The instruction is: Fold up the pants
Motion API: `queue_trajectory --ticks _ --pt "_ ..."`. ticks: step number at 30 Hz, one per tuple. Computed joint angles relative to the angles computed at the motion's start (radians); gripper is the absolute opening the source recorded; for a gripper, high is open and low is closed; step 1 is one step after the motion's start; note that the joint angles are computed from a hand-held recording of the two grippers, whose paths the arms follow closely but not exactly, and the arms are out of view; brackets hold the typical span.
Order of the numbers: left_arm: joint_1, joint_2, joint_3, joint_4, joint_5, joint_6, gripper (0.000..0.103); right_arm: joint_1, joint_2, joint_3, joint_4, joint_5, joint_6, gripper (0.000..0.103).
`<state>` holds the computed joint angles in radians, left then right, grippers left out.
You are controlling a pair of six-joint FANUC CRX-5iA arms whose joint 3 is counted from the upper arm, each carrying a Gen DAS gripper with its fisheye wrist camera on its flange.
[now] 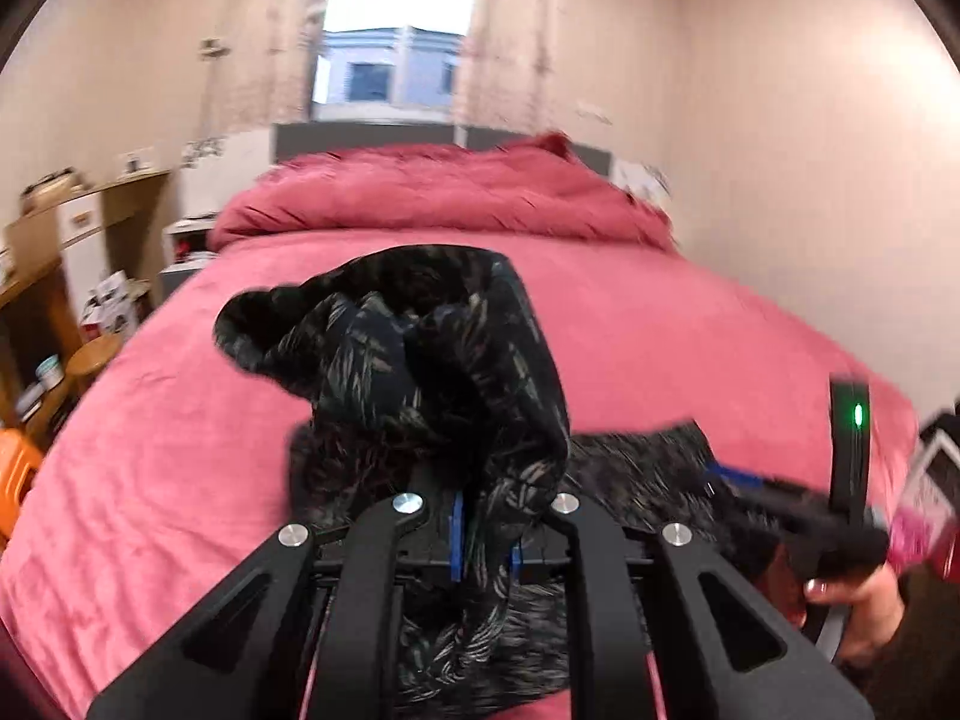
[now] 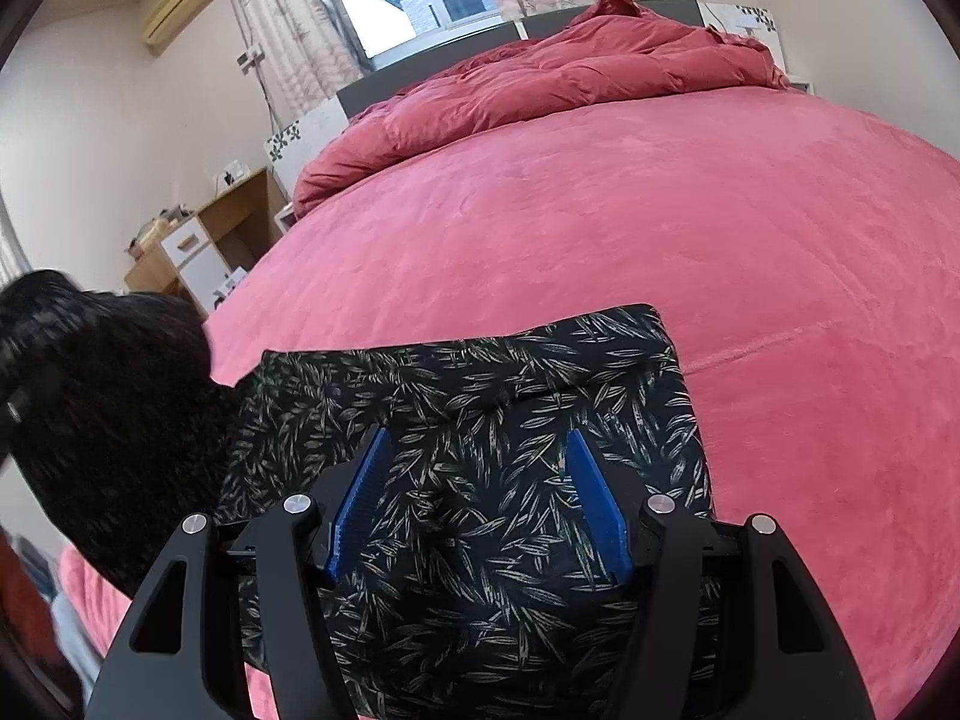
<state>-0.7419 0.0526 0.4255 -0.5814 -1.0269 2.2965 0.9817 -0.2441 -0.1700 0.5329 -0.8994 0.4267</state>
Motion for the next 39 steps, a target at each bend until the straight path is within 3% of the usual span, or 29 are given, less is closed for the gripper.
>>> queue_trajectory --ticks 5,11,15,18,20,21,24,30,34,39 --pt "-0.023 0.143 0.115 0.085 -0.067 -0.146 0.009 -0.013 -0.020 -0.017 0.000 0.036 -0.038 0.060" --pt "-0.103 0.245 0.203 0.023 -0.168 -0.268 0.011 -0.048 -0.049 -0.031 -0.077 0.107 -0.046 0.060" --pt "-0.149 0.258 0.218 -0.040 -0.203 -0.297 0.020 -0.063 -0.052 -0.016 -0.176 0.145 0.024 0.062" --pt "-0.154 0.234 0.196 -0.014 -0.184 -0.282 0.038 -0.094 -0.050 0.014 -0.310 0.163 0.105 0.067" --pt "-0.157 0.186 0.138 0.026 -0.121 -0.269 0.065 -0.123 -0.046 0.038 -0.416 0.167 0.172 0.067" --pt "-0.166 0.157 0.106 0.017 -0.092 -0.255 0.066 -0.134 -0.045 0.048 -0.455 0.162 0.194 0.067" --pt "-0.210 0.094 0.056 -0.054 -0.104 -0.196 0.066 -0.169 -0.039 0.080 -0.574 0.138 0.252 0.067" --pt "-0.239 -0.061 -0.061 -0.174 -0.215 -0.008 0.069 -0.258 -0.014 0.155 -0.805 0.066 0.404 0.067" --pt "-0.186 -0.167 -0.160 -0.168 -0.245 0.025 0.075 -0.291 0.013 0.203 -0.912 0.011 0.495 0.067" --pt "-0.092 -0.256 -0.278 -0.055 -0.201 -0.054 0.078 -0.285 0.074 0.272 -0.932 -0.093 0.533 0.062"
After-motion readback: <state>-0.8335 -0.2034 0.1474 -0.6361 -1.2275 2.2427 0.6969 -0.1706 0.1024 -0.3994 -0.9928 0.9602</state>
